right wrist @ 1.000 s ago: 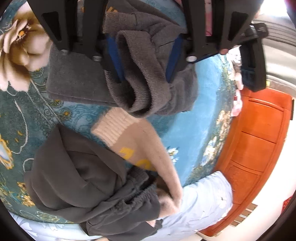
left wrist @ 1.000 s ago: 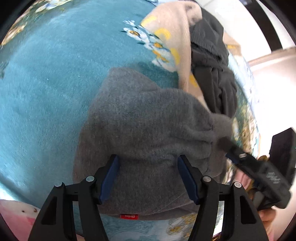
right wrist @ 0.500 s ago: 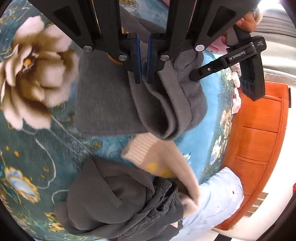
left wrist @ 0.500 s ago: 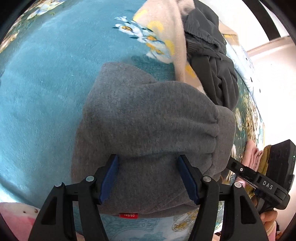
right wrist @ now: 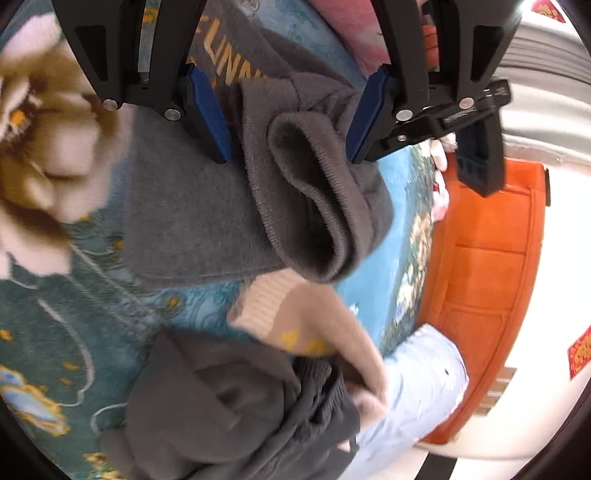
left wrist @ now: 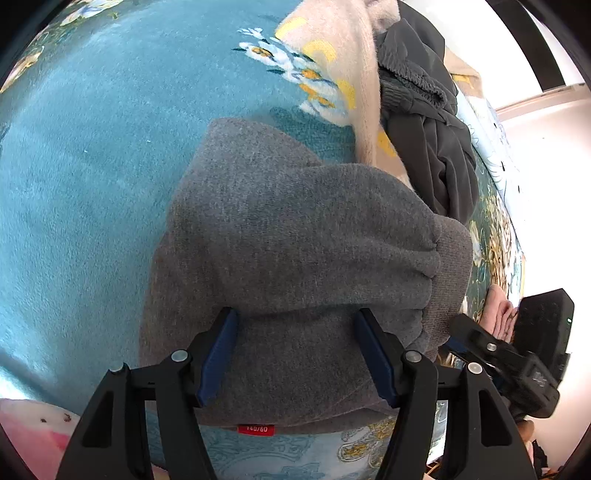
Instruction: Fold clothes
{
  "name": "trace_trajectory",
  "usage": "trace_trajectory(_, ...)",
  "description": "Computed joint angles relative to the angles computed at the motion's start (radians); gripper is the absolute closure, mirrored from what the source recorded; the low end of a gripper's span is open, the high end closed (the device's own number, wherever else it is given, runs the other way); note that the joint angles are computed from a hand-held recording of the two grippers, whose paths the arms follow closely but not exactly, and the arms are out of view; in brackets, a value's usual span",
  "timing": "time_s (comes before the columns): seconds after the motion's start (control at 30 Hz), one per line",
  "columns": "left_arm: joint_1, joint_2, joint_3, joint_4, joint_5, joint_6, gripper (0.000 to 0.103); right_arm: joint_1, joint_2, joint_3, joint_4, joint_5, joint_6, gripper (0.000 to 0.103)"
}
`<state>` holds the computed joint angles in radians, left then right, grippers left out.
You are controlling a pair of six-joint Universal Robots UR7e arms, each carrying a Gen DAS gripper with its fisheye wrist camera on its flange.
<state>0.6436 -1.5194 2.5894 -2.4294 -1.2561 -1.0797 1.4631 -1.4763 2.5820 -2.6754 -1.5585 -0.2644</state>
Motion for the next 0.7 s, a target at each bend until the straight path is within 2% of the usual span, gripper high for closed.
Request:
trace_trajectory(0.1,0.005,0.006,-0.002,-0.003,0.000,0.004,0.036,0.010,0.059,-0.012,-0.040,0.021,-0.010,0.034)
trace_trajectory(0.23,0.010,0.011,-0.003,-0.006,0.002,0.010,0.036,0.031,0.111,-0.032,-0.055,0.003,0.011,0.033)
trace_trajectory(0.3,0.013,0.008,-0.001,-0.012,0.002,0.010,0.036,0.039,0.107,-0.028,-0.060,0.005,0.008,0.033)
trace_trajectory(0.33,0.015,0.005,0.001,-0.017,0.002,0.010,0.036,0.043,0.102,-0.024,-0.062,0.005,0.007,0.036)
trace_trajectory(0.43,0.021,-0.001,0.004,-0.025,0.000,0.009,0.036,0.055,0.092,-0.019,-0.066,-0.021,0.013,0.063)
trace_trajectory(0.47,0.020,-0.005,0.006,-0.025,0.000,0.009,0.036,0.057,0.090,-0.019,-0.063,-0.032,0.019,0.068)
trace_trajectory(0.57,0.018,-0.013,0.008,-0.026,0.002,0.011,0.036,0.081,0.075,-0.020,-0.049,-0.047,0.041,0.079)
trace_trajectory(0.7,-0.009,-0.043,0.031,-0.029,-0.002,-0.033,0.036,0.128,0.056,-0.031,-0.015,-0.057,0.070,0.084)
